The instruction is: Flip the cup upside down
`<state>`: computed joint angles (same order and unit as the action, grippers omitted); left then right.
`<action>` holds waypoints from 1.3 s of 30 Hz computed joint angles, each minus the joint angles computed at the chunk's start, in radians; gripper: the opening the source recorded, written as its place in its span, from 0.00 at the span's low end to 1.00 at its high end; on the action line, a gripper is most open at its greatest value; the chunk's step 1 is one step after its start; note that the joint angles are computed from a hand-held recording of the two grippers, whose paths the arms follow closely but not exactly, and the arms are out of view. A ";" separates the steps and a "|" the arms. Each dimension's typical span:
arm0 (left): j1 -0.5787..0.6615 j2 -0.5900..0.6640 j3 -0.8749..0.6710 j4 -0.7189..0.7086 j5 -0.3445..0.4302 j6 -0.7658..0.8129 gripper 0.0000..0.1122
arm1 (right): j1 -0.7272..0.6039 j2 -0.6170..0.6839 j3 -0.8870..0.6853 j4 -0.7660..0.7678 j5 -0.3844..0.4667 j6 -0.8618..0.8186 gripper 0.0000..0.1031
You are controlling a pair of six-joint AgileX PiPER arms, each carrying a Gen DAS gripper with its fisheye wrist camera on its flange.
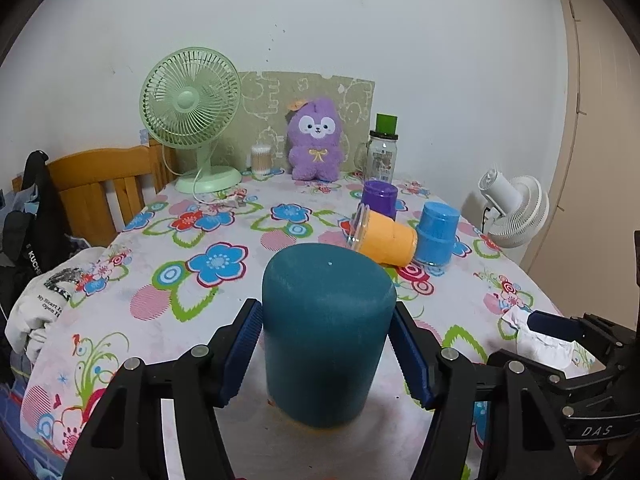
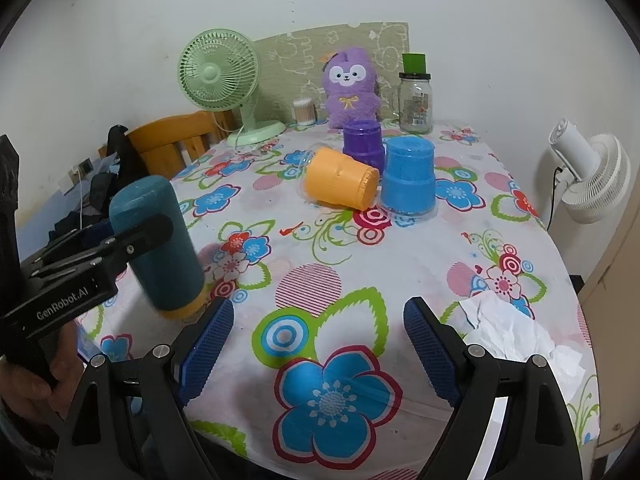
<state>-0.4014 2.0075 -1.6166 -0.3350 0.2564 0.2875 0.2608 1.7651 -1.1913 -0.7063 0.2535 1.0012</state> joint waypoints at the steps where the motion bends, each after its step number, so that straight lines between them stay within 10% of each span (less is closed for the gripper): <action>1: 0.002 -0.002 -0.001 -0.001 0.001 0.001 0.59 | 0.000 0.001 -0.002 0.000 0.000 -0.001 0.86; 39: 0.035 -0.040 -0.052 0.197 0.063 -0.192 0.54 | 0.025 0.048 -0.087 0.137 0.012 -0.146 0.86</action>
<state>-0.3662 1.9671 -1.6682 -0.1379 0.3189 0.0959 0.2863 1.8129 -1.2787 -0.5691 0.2656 0.8556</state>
